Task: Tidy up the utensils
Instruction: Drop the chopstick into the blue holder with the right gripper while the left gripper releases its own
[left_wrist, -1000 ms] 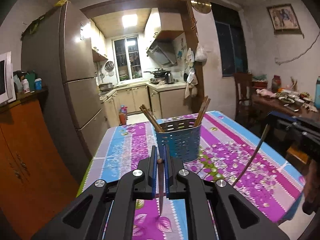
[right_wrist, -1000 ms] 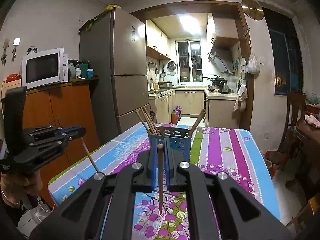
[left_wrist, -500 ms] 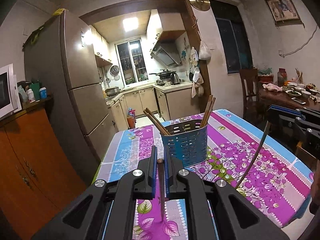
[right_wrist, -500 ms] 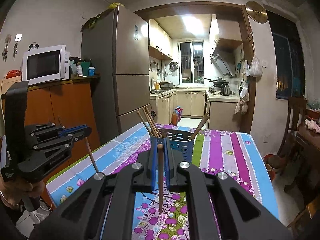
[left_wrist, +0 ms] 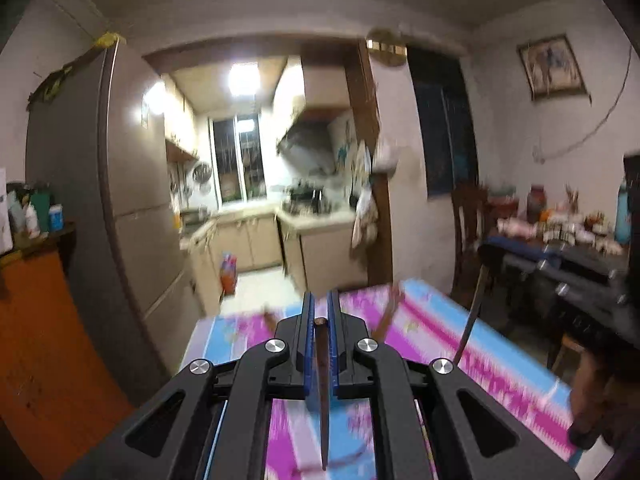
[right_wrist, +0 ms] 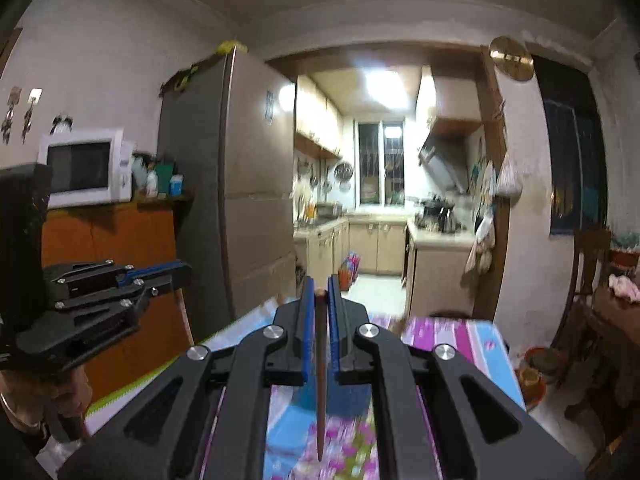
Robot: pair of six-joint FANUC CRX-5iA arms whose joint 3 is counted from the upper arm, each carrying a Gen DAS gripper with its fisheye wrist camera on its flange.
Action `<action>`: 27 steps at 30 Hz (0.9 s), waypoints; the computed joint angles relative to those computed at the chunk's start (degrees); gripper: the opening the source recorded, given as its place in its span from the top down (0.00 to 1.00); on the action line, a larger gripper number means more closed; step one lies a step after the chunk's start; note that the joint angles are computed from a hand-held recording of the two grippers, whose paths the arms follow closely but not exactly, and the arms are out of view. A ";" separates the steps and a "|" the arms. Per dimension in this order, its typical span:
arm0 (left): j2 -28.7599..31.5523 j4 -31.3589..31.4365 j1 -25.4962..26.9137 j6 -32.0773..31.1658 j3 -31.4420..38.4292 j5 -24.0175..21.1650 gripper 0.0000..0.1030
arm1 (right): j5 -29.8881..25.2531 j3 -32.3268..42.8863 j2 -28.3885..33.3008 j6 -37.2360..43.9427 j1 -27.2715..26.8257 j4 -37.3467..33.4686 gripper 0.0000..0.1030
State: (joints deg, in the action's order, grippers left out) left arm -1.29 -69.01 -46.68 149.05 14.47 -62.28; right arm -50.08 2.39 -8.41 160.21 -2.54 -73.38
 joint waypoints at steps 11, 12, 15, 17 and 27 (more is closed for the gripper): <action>5.40 -4.08 11.53 6.89 6.87 18.47 0.93 | 12.95 12.74 11.28 -0.30 6.51 -3.53 0.95; 5.71 -4.73 12.17 8.14 6.60 19.88 0.93 | 13.56 13.62 12.52 -0.72 6.86 -3.45 0.95; 8.76 -5.03 14.56 9.81 7.32 21.89 0.93 | 15.83 16.06 16.81 -3.34 8.22 -2.05 0.95; 10.31 -1.82 17.16 9.06 7.41 24.12 0.93 | 16.77 17.40 19.14 -6.28 9.36 0.40 0.95; 13.85 8.47 24.39 9.79 2.84 26.20 0.92 | 14.14 19.65 27.06 -20.58 11.82 11.27 0.91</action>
